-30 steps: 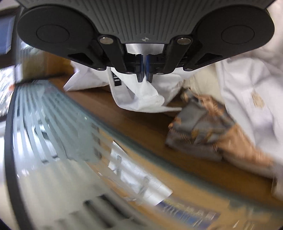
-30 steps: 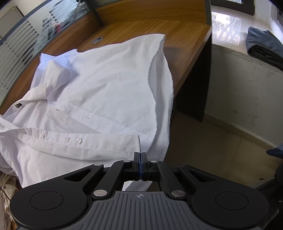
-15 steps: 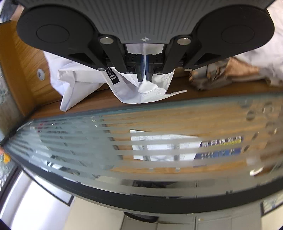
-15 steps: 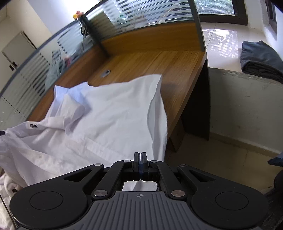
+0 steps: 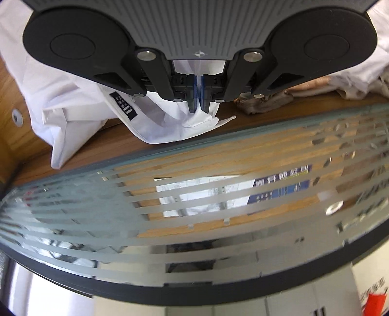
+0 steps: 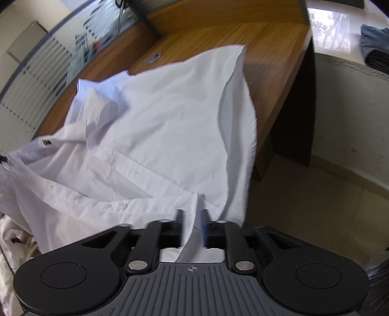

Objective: Fold clothes

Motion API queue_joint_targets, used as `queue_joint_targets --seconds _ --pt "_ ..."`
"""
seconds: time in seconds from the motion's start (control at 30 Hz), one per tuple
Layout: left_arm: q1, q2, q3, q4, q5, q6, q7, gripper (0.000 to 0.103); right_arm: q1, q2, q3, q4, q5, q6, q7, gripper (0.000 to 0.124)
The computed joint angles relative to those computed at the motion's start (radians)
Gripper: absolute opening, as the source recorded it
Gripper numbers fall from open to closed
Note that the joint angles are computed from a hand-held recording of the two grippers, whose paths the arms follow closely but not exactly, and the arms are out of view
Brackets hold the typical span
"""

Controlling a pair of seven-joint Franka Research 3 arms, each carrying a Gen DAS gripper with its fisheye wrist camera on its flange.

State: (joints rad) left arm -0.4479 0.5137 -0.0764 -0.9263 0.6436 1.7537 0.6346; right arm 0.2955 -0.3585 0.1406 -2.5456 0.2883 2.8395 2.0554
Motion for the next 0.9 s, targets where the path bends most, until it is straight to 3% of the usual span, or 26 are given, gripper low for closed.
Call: queue_joint_targets --seconds 0.17,0.23,0.27,0.43,0.67,0.9 --pt "-0.013 0.009 0.001 0.014 0.020 0.007 0.061 0.003 -0.008 0.061 0.008 0.038 -0.052 0.013 -0.017 0.026" --pt "0.003 -0.015 -0.005 -0.025 -0.003 0.044 0.039 0.003 0.005 0.073 -0.007 0.052 -0.044 0.008 -0.049 0.017" --pt "0.013 -0.029 -0.010 -0.050 -0.015 0.067 0.027 0.004 0.015 0.075 -0.020 0.054 -0.027 0.006 -0.074 0.005" --pt "0.048 -0.079 -0.028 -0.135 -0.043 0.152 0.006 0.004 0.006 0.044 -0.015 0.037 -0.012 0.040 -0.068 0.004" --pt "0.073 -0.090 -0.036 -0.167 -0.079 0.147 -0.019 0.005 -0.005 -0.032 -0.004 0.007 0.004 0.041 -0.053 0.004" --pt "0.128 -0.120 -0.048 -0.229 -0.165 0.128 -0.075 0.030 -0.028 -0.063 0.023 -0.008 -0.020 0.026 -0.012 0.004"
